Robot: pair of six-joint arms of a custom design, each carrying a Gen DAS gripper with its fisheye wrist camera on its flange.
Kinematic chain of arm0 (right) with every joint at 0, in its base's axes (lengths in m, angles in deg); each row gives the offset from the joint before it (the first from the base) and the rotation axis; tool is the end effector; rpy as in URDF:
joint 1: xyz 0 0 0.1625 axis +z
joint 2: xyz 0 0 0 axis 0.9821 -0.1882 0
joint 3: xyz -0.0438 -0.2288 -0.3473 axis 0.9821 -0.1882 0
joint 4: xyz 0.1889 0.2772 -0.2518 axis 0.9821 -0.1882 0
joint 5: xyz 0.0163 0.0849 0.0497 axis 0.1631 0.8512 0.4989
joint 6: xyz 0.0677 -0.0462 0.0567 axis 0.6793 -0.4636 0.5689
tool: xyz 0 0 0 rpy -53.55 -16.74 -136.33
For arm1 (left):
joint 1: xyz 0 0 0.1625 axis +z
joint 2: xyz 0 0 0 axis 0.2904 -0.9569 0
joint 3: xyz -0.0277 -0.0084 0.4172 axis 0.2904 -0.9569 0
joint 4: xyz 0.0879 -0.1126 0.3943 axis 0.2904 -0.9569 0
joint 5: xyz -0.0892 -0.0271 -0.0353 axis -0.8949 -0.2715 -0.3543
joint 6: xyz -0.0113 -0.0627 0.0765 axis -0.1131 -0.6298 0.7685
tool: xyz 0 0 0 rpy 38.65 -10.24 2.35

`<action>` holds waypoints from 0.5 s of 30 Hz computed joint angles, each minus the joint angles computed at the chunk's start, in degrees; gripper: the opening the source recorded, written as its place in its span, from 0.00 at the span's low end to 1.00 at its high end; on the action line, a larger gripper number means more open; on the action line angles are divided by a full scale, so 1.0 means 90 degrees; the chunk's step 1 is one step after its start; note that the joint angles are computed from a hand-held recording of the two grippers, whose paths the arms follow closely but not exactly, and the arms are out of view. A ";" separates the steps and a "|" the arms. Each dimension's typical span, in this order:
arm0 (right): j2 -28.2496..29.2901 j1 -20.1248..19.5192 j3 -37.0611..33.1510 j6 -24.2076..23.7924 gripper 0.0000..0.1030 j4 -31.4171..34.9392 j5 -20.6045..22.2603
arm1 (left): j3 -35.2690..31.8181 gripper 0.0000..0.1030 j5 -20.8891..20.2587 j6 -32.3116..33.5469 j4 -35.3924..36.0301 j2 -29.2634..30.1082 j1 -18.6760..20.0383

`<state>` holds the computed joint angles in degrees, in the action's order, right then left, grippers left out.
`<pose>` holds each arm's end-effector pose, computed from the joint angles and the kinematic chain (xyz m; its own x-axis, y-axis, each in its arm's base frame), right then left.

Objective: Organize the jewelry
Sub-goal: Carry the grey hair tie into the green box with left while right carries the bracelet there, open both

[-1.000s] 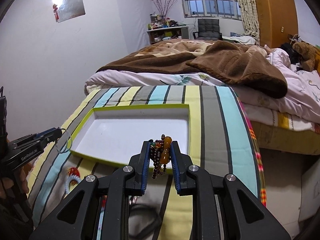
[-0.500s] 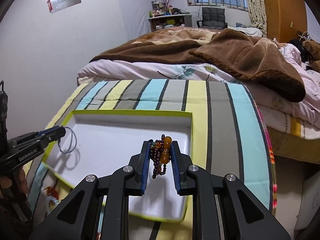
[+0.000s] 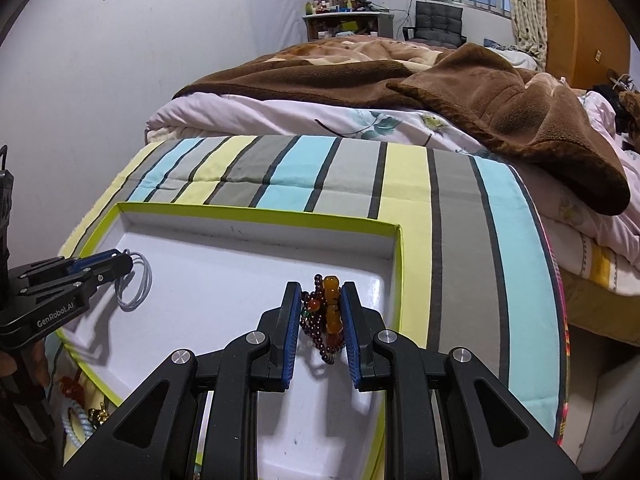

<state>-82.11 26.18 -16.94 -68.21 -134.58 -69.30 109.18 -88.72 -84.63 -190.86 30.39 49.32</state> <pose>0.3073 -0.7473 0.0358 -0.6184 -0.6113 0.4939 -0.7498 0.6472 -0.1378 -0.0622 -0.6771 0.2444 -0.7334 -0.3271 -0.5960 0.1980 0.7358 -0.6476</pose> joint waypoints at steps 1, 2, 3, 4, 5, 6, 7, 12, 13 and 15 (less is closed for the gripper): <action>0.0015 0.0001 -0.0018 -0.0004 0.21 -0.0002 -0.0018 | 0.0005 0.17 0.0020 -0.0012 0.0028 0.0004 -0.0002; 0.0020 0.0000 -0.0020 -0.0005 0.21 -0.0003 -0.0017 | 0.0008 0.18 0.0042 0.0005 0.0009 0.0013 -0.0011; 0.0024 0.0001 -0.0026 -0.0004 0.21 0.0001 -0.0021 | 0.0019 0.18 0.0041 -0.0008 0.0010 0.0008 -0.0015; 0.0026 0.0003 -0.0027 0.0012 0.21 0.0002 -0.0038 | 0.0016 0.21 0.0019 -0.0015 0.0022 0.0004 -0.0012; 0.0029 0.0004 -0.0032 0.0024 0.21 0.0013 -0.0050 | -0.0001 0.23 -0.0015 -0.0010 0.0041 0.0004 -0.0006; 0.0029 0.0006 -0.0029 0.0026 0.21 0.0013 -0.0057 | 0.0004 0.24 -0.0041 -0.0002 0.0047 -0.0003 -0.0006; 0.0037 0.0015 -0.0033 0.0029 0.21 0.0004 -0.0080 | 0.0004 0.27 -0.0042 0.0007 0.0075 -0.0001 -0.0015; 0.0037 0.0039 -0.0012 -0.0016 0.21 -0.0009 -0.0096 | 0.0001 0.40 -0.0043 0.0044 0.0032 0.0007 -0.0033; 0.0040 0.0041 -0.0010 -0.0009 0.22 -0.0029 -0.0093 | 0.0022 0.41 -0.0060 0.0014 0.0012 -0.0014 -0.0033; 0.0022 0.0045 0.0018 -0.0009 0.31 -0.0060 -0.0064 | 0.0046 0.41 -0.0055 -0.0057 0.0043 -0.0047 -0.0036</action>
